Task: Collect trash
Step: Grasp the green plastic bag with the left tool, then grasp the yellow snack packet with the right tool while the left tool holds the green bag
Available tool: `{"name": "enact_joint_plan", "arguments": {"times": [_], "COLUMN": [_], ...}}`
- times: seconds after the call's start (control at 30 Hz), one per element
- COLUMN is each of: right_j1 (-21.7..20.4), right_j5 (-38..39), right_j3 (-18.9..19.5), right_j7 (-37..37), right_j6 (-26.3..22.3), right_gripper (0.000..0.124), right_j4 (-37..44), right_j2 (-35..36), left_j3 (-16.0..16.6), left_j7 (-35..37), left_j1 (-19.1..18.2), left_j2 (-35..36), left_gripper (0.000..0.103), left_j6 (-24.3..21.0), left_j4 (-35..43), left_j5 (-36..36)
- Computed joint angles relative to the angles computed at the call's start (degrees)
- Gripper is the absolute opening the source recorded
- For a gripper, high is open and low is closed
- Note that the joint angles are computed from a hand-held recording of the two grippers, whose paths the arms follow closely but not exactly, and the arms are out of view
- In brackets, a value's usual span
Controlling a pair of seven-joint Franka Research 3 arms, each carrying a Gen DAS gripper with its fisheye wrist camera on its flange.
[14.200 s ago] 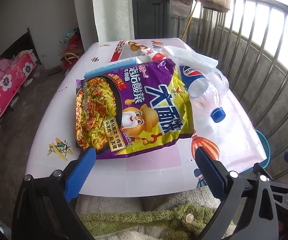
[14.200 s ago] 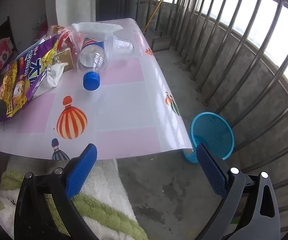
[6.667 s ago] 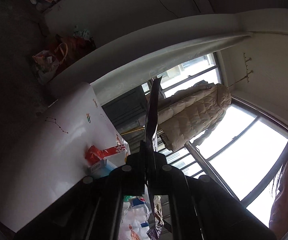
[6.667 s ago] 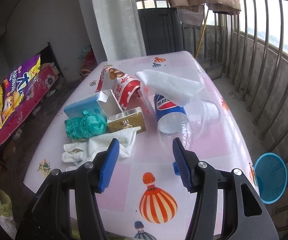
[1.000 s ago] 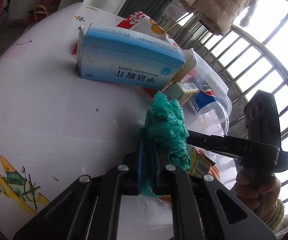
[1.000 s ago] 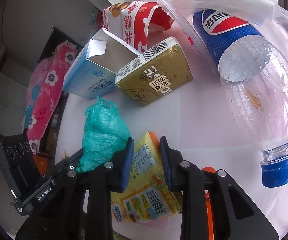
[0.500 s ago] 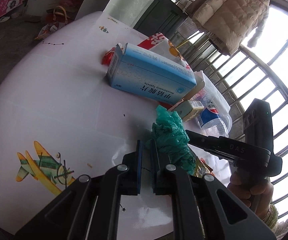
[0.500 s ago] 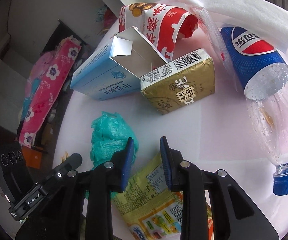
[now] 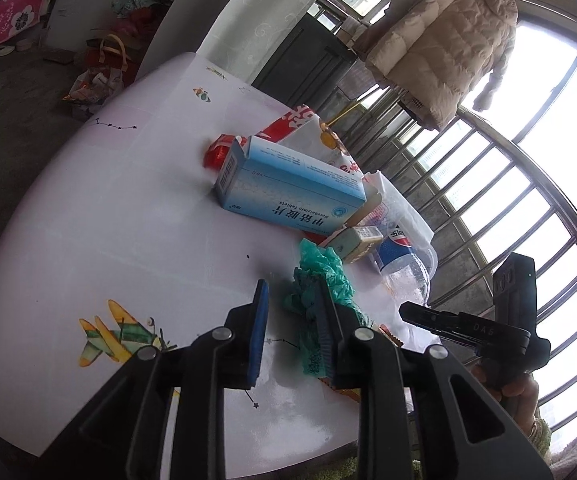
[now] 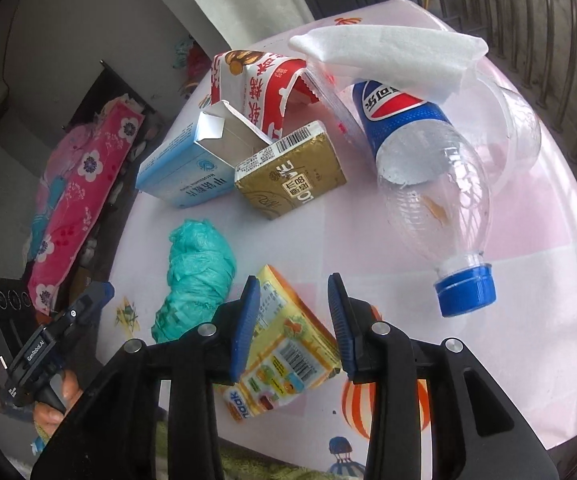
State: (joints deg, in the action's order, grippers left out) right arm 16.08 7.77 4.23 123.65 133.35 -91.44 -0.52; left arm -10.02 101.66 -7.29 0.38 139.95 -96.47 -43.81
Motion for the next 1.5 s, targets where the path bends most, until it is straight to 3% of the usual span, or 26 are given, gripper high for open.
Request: {"name": "enact_joint_plan", "arguments": {"times": [0.23,0.37,0.53,0.77,1.0,1.17,1.33,1.37,1.43,1.5], "right_j1": [-0.5,-0.3,0.6,0.5,-0.2,-0.6,-0.6,-0.5,-0.5,-0.5], "right_j5": [12.3,22.4,34.0,41.7,42.7,42.6,42.2,42.2,41.4,40.1], "right_j3": [-0.9,-1.8,-2.6,-2.3,-2.1,-2.2,-2.2,-2.2,-2.2,-2.1], "right_j7": [-3.0,-6.1,-9.4,-11.4,-10.2,-9.9,-10.8,-11.1,-11.1,-10.8], "right_j6": [0.8,2.1,3.6,6.7,7.1,7.3,8.8,9.5,10.2,10.8], "right_gripper": [0.035,0.041,0.046,0.046,0.028,0.006,0.0,0.0,0.0,0.0], "right_j4": [-7.8,-11.3,-14.2,-14.0,-13.7,-14.6,-16.0,-16.9,-17.0,-17.3], "right_j2": [-6.0,-8.0,-8.4,-5.8,-5.2,-5.4,-6.5,-7.3,-7.4,-7.9], "left_j3": [0.9,0.2,-1.3,-3.4,-3.9,-4.1,-4.2,-4.3,-4.4,-4.5], "left_j7": [11.6,8.9,4.5,2.3,1.5,1.7,0.9,0.6,-0.6,-1.6], "left_j1": [-1.0,-1.9,-1.3,-0.6,-0.2,0.2,0.1,0.1,-0.2,-0.4], "left_j2": [-3.0,-0.8,4.4,6.6,7.4,7.5,8.0,8.2,8.8,9.4], "left_gripper": [0.022,0.022,0.022,0.022,0.022,0.022,0.023,0.025,0.04,0.046], "left_j6": [-4.9,-4.7,-8.0,-10.4,-11.1,-11.7,-12.1,-12.2,-12.3,-12.4], "left_j4": [-1.5,0.9,6.3,8.9,9.9,10.3,11.5,11.9,12.8,13.6], "left_j5": [-10.2,-6.6,-3.3,1.1,1.9,2.0,2.9,3.1,4.1,5.3]}}
